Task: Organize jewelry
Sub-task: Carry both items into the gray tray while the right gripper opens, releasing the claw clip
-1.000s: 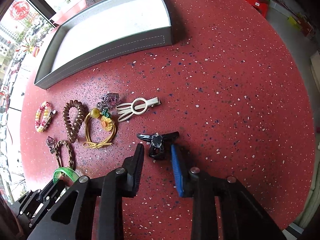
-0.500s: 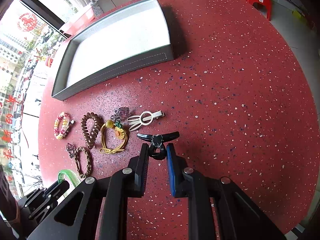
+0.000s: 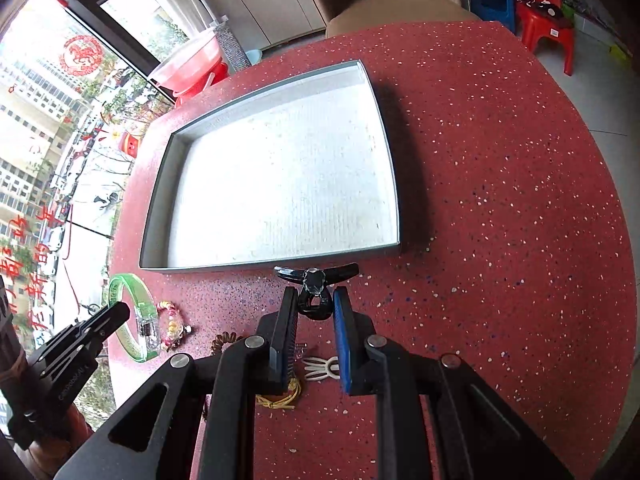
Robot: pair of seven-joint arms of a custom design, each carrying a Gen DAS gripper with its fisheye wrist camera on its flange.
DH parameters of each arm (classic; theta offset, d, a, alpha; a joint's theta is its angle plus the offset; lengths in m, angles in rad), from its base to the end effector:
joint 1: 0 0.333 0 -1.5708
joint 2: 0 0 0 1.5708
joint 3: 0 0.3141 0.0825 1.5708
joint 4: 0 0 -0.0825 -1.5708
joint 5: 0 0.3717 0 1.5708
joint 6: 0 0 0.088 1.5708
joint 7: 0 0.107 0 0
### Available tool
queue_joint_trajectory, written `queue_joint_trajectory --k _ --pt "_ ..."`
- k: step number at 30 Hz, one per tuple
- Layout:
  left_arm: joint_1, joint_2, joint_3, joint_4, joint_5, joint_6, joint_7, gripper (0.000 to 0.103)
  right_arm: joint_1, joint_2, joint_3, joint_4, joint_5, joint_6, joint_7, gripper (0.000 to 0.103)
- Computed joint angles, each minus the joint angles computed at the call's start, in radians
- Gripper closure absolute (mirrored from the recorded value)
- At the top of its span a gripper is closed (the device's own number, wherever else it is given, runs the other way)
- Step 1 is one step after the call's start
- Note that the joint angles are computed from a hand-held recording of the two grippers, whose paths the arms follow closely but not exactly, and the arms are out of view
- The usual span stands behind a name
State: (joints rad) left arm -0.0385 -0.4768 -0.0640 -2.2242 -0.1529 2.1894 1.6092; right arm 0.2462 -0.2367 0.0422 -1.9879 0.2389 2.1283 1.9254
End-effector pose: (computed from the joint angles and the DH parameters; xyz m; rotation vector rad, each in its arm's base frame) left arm 0.4319 -0.0549 0.6065 -1.9432 2.1044 -0.5805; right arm 0.4839 0.1567 0.6061 -1.7635 2.0575 0.0323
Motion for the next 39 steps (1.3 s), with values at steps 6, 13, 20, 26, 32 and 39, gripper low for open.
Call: queue_joint_trajectory --k 6,13,20,26,32,39 --pt "0.016 0.19 -0.021 0.137 0.035 0.068 -0.033 0.078 -0.009 0.158 -0.01 0.155 0.021 -0.004 -0.048 0.084" --pt "0.022 0.326 -0.045 0.229 0.1 0.088 -0.083 0.078 -0.028 0.329 -0.005 0.313 0.024 -0.023 -0.069 0.084" --pt "0.014 0.421 -0.062 0.294 0.182 0.081 -0.155 0.078 -0.033 0.411 0.001 0.392 -0.023 -0.059 -0.091 0.084" --pt "0.001 0.452 -0.069 0.296 0.252 0.103 -0.175 0.077 -0.038 0.419 0.0 0.382 -0.032 -0.082 -0.091 0.084" --pt "-0.008 0.455 -0.071 0.292 0.299 0.095 -0.193 0.077 -0.036 0.425 0.003 0.39 -0.036 -0.079 -0.104 0.081" --pt "-0.011 0.454 -0.069 0.31 0.281 0.06 -0.192 0.077 -0.042 0.408 0.006 0.37 0.011 -0.049 -0.113 0.051"
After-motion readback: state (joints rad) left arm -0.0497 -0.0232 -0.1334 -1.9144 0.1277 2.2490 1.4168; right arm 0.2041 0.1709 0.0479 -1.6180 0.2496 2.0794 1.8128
